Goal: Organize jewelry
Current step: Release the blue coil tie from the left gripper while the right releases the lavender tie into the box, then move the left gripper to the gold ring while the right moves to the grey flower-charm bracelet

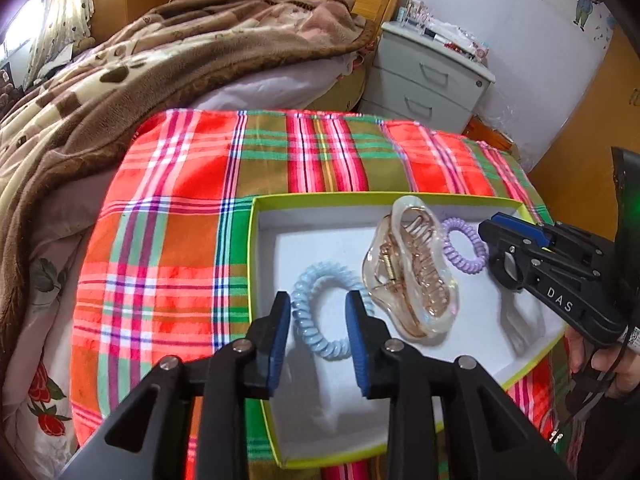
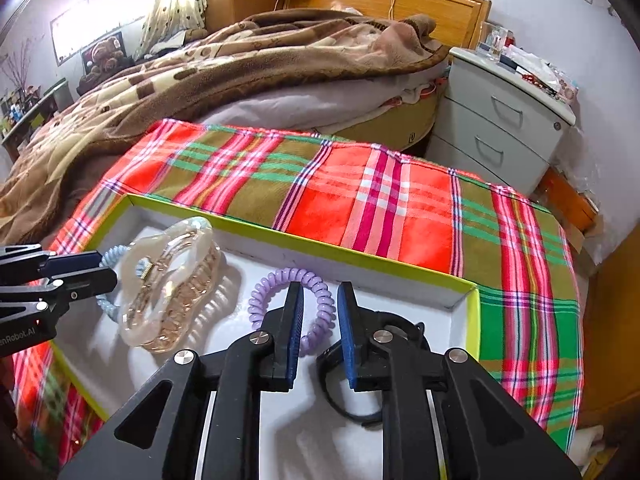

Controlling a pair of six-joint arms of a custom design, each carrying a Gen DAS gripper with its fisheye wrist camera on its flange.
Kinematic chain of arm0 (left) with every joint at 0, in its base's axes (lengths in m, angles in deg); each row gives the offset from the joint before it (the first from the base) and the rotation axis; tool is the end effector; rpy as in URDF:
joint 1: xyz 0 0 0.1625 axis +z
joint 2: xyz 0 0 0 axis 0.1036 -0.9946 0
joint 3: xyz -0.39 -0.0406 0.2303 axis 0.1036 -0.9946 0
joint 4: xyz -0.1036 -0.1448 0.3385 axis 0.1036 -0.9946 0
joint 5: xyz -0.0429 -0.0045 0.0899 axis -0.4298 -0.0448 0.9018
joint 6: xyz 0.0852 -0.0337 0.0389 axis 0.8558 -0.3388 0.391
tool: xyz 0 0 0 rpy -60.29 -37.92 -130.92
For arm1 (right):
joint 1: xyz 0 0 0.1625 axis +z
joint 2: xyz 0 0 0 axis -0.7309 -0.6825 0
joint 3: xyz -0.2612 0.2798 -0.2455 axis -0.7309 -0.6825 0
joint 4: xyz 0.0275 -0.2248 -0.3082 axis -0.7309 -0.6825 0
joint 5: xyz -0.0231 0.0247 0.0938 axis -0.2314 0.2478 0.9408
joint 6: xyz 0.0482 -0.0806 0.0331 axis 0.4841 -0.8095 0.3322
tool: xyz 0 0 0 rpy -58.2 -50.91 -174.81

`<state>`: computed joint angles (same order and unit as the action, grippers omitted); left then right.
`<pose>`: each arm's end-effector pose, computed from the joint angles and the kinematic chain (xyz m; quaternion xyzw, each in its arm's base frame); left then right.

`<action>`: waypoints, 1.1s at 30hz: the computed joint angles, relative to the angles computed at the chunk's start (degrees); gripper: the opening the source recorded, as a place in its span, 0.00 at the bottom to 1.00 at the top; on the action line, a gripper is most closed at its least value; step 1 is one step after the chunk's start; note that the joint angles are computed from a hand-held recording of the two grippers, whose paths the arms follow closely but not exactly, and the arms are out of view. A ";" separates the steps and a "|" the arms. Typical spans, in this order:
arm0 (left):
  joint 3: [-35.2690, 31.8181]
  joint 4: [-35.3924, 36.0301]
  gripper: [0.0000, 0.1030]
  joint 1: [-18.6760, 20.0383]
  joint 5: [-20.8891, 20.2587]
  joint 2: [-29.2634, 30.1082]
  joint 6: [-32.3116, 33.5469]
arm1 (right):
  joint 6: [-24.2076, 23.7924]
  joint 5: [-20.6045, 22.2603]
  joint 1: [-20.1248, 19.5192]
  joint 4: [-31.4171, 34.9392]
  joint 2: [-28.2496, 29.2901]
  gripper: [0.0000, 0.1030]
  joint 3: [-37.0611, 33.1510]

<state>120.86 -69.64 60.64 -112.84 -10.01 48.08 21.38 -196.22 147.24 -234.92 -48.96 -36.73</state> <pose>-0.1111 -0.7596 0.1978 0.0726 0.9146 -0.2688 0.2933 0.2393 -0.8315 0.0596 0.3256 -0.8800 0.1948 0.2858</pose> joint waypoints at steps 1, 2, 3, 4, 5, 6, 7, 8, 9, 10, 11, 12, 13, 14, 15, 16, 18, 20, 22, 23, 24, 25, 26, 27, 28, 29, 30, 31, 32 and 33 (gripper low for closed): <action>0.66 -0.48 0.35 -0.23 0.02 -0.37 0.16 | 0.07 0.35 0.03 -0.68 -0.56 0.25 0.98; 1.43 -0.84 0.36 -0.43 -0.22 -0.90 0.11 | 0.21 0.62 0.04 -1.18 -1.13 0.32 1.90; 2.36 -1.40 0.36 -0.60 -0.81 -1.55 -0.04 | 0.43 0.92 0.09 -2.04 -1.88 0.35 3.21; 3.04 -1.74 0.36 -0.73 -1.14 -2.02 -0.29 | 0.56 1.13 0.11 -2.58 -2.30 0.35 3.93; 3.74 -1.94 0.36 -0.92 -1.06 -2.50 -0.65 | 0.83 1.33 0.14 -3.16 -2.90 0.35 4.98; 4.61 -2.43 0.36 -1.19 -0.78 -2.97 -0.77 | 1.06 1.45 0.17 -3.55 -3.36 0.35 5.77; 5.27 -2.85 0.36 -1.41 -0.64 -3.32 -0.81 | 1.31 1.66 0.21 -4.24 -3.98 0.35 6.96; 6.03 -3.20 0.36 -1.61 -0.44 -3.73 -0.99 | 1.45 1.83 0.27 -4.73 -4.48 0.35 7.90; 6.86 -3.57 0.36 -1.82 -0.29 -4.23 -1.26 | 1.58 1.93 0.34 -5.41 -5.19 0.35 9.26; 7.74 -3.92 0.36 -2.01 -0.32 -4.75 -1.52 | 1.59 1.99 0.40 -6.12 -5.74 0.35 10.40; 8.74 -4.33 0.36 -2.23 -0.32 -5.29 -1.72 | 1.59 2.08 0.44 -6.80 -6.26 0.35 11.42; 9.62 -4.78 0.36 -2.42 -0.35 -5.74 -1.74 | 1.69 2.14 0.52 -7.62 -7.00 0.35 12.81; 10.61 -5.28 0.36 -2.65 -0.35 -6.22 -1.83 | 1.75 2.31 0.51 -8.20 -7.49 0.35 13.75; 11.55 -5.69 0.36 -2.90 -0.20 -6.61 -1.92 | 1.89 2.53 0.53 -8.98 -8.08 0.35 14.87; 12.60 -6.15 0.36 -3.21 -0.02 -7.04 -1.80 | 2.10 2.74 0.56 -9.96 -8.86 0.35 16.29; 13.58 -6.51 0.36 -3.48 0.11 -7.42 -1.77 | 2.26 2.90 0.55 -10.55 -9.30 0.35 17.12; 15.51 -6.85 0.36 -4.01 0.18 -8.22 -1.92 | 2.79 3.48 0.48 -12.06 -10.66 0.35 19.65; 17.48 -7.50 0.36 -4.46 -0.04 -9.07 -2.19 | 3.08 3.97 0.38 -13.55 -11.90 0.35 22.02; 19.19 -8.35 0.36 -4.97 0.28 -9.70 -2.47 | 3.35 4.29 0.28 -14.71 -12.94 0.35 23.98; 20.26 -9.01 0.36 -5.34 0.77 -9.95 -2.22 | 3.60 4.53 0.21 -15.49 -13.52 0.35 25.15; 21.15 -9.30 0.36 -5.70 1.37 -10.15 -2.02 | 3.88 4.84 0.08 -16.19 -14.21 0.35 26.51; 21.96 -9.52 0.36 -5.98 1.78 -10.35 -2.07 | 3.94 4.95 0.04 -16.71 -14.66 0.35 27.45; 22.66 -9.62 0.36 -6.19 1.82 -10.54 -2.16 | 3.98 4.93 -0.02 -17.35 -15.06 0.35 28.33; 23.22 -9.27 0.36 -6.28 1.58 -10.71 -2.50 | 4.15 4.92 -0.12 -18.23 -15.57 0.35 29.51; 23.76 -9.20 0.36 -6.40 1.43 -10.85 -2.78 | 4.32 5.12 -0.24 -18.60 -16.00 0.35 30.27; 24.41 -9.27 0.36 -6.52 1.26 -10.94 -2.87 | 4.59 5.44 -0.40 -19.02 -16.52 0.35 31.20; 25.04 -9.30 0.36 -6.64 1.16 -11.01 -2.90 | 5.11 5.86 -0.61 -19.72 -17.20 0.35 32.52; 25.65 -9.68 0.36 -6.76 1.19 -11.03 -2.89 | 5.42 6.15 -0.81 -20.42 -17.70 0.35 33.44; 26.21 -10.20 0.36 -6.81 1.02 -11.00 -2.84 | 5.90 6.49 -1.00 -21.42 -18.28 0.35 34.66; 26.60 -10.19 0.36 -6.75 0.51 -11.04 -3.13 | 6.27 6.81 -1.19 -22.04 -18.83 0.35 35.70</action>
<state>147.46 -79.82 53.89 -112.33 -21.05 44.94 27.65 -189.42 146.04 -256.97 -67.79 -1.03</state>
